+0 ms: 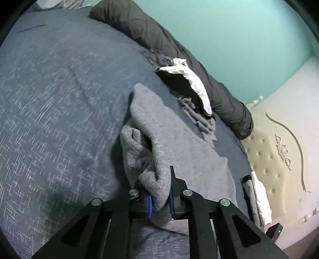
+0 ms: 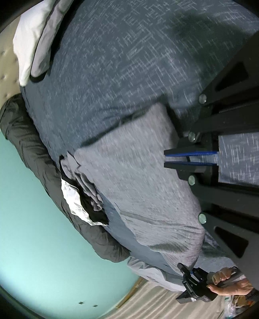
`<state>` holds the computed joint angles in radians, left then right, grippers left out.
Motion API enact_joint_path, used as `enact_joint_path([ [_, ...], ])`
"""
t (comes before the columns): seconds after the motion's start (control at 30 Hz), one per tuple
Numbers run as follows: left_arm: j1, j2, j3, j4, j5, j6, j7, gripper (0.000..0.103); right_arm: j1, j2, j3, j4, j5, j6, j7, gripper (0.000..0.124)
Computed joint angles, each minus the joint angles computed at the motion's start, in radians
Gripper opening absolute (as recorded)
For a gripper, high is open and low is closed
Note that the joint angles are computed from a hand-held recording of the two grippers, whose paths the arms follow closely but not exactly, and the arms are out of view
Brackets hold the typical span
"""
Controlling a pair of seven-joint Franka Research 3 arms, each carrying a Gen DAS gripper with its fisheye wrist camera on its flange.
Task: Fold clothes
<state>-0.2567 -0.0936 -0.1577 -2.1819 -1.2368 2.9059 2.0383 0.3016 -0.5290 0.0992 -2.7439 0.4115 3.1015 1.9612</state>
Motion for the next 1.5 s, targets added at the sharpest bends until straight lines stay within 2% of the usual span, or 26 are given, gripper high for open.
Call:
enact_joint_path([
  [0.23,-0.025,0.038,-0.04,0.096,0.169,0.037,-0.122,0.012,-0.015,-0.04,-0.035,-0.031,0.012,-0.013,-0.016,0.004],
  [0.43,-0.059,0.161,-0.113,0.293,0.435,0.027,-0.299,0.011,0.003,-0.084,-0.092,-0.059,0.042,-0.023,-0.05,0.004],
  [0.5,-0.081,0.226,-0.14,0.378,0.572,0.016,-0.383,0.011,0.01,-0.096,-0.11,-0.066,0.055,-0.025,-0.062,0.004],
  [0.6,-0.135,0.327,-0.162,0.492,0.771,-0.035,-0.482,0.011,0.022,-0.113,-0.141,-0.075,0.078,-0.03,-0.084,0.004],
  [0.67,-0.182,0.4,-0.169,0.567,0.899,-0.103,-0.533,0.011,0.022,-0.12,-0.154,-0.077,0.091,-0.034,-0.097,0.004],
  [0.8,-0.226,0.508,-0.198,0.647,1.043,-0.255,-0.597,0.011,0.03,-0.128,-0.18,-0.076,0.118,-0.038,-0.125,0.004],
  [0.87,-0.241,0.52,-0.199,0.649,1.116,-0.279,-0.63,0.012,0.043,-0.127,-0.193,-0.072,0.133,-0.039,-0.143,0.004],
  [0.9,-0.244,0.523,-0.202,0.646,1.143,-0.286,-0.644,0.016,0.049,-0.127,-0.199,-0.07,0.14,-0.04,-0.152,0.004],
  [1.03,-0.18,0.476,-0.255,0.598,1.096,-0.252,-0.633,0.024,0.075,-0.125,-0.217,-0.063,0.17,-0.036,-0.187,0.004],
  [1.1,-0.163,0.435,-0.258,0.57,1.088,-0.231,-0.632,0.042,0.093,-0.122,-0.229,-0.058,0.188,-0.028,-0.202,0.004],
  [1.13,-0.157,0.411,-0.252,0.547,1.089,-0.217,-0.637,0.045,0.104,-0.119,-0.235,-0.054,0.197,-0.024,-0.21,0.004],
  [1.23,-0.148,0.34,-0.215,0.479,1.125,-0.189,-0.684,0.046,0.148,-0.109,-0.261,-0.036,0.225,-0.002,-0.243,0.005],
  [1.3,-0.151,0.322,-0.183,0.459,1.183,-0.199,-0.737,0.046,0.186,-0.106,-0.282,-0.026,0.241,0.025,-0.272,0.011],
  [1.37,-0.148,0.3,-0.158,0.428,1.239,-0.211,-0.785,0.046,0.238,-0.097,-0.312,-0.011,0.256,0.055,-0.299,0.028],
  [1.43,-0.134,0.285,-0.154,0.396,1.256,-0.215,-0.795,0.046,0.326,-0.085,-0.372,0.013,0.272,0.084,-0.336,0.031],
  [1.5,-0.124,0.275,-0.152,0.366,1.268,-0.222,-0.802,0.046,0.361,-0.062,-0.389,0.042,0.274,0.086,-0.352,0.036],
])
